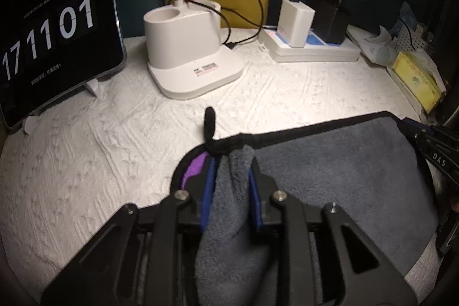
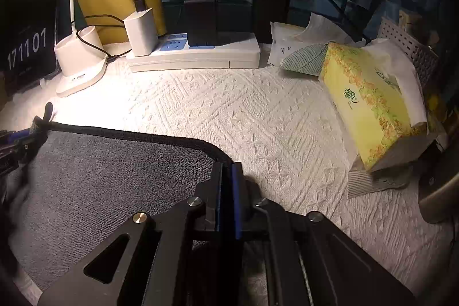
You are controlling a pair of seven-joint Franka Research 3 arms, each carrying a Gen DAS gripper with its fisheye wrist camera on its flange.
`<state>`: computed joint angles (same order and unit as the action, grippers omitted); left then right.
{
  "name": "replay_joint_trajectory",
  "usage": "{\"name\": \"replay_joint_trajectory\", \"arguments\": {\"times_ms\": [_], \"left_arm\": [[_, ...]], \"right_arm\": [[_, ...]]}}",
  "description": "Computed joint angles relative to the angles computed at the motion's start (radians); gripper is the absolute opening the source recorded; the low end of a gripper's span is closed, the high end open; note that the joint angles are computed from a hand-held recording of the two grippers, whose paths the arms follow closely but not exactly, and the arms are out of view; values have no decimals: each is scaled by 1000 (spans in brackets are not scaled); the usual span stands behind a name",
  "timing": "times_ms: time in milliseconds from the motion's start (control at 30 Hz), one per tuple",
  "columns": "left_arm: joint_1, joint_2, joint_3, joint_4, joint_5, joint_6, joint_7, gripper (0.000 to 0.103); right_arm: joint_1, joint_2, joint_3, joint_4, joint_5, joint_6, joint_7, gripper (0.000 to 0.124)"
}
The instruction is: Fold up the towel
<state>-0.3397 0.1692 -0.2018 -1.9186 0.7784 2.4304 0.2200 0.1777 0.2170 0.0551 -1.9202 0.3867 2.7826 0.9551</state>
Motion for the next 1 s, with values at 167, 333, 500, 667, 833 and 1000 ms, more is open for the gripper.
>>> {"name": "replay_joint_trajectory", "arguments": {"times_ms": [167,333,500,667,833,1000], "left_arm": [[-9,-14,-2,7,1,-61,-34,69],[0,-39,-11,-16,-19,-48,-55,81],[-4,-65,-24,-32,-17,-58,-75,81],[-12,-85,-39,-38,-8,-79,-83,82],[-19,-107,-53,-54,-1,-81,-98,82],[-27,-135,-68,-81,3,-83,-119,82]], "right_arm": [[8,-9,-17,-4,-37,-9,62,29],[0,-33,-9,-22,-19,-18,54,38],[-2,-65,-5,-50,7,-19,35,39],[0,-110,-6,-92,32,-24,8,39],[5,-156,-11,-136,51,-23,-7,39],[11,-194,-17,-173,63,-22,-17,39]]}}
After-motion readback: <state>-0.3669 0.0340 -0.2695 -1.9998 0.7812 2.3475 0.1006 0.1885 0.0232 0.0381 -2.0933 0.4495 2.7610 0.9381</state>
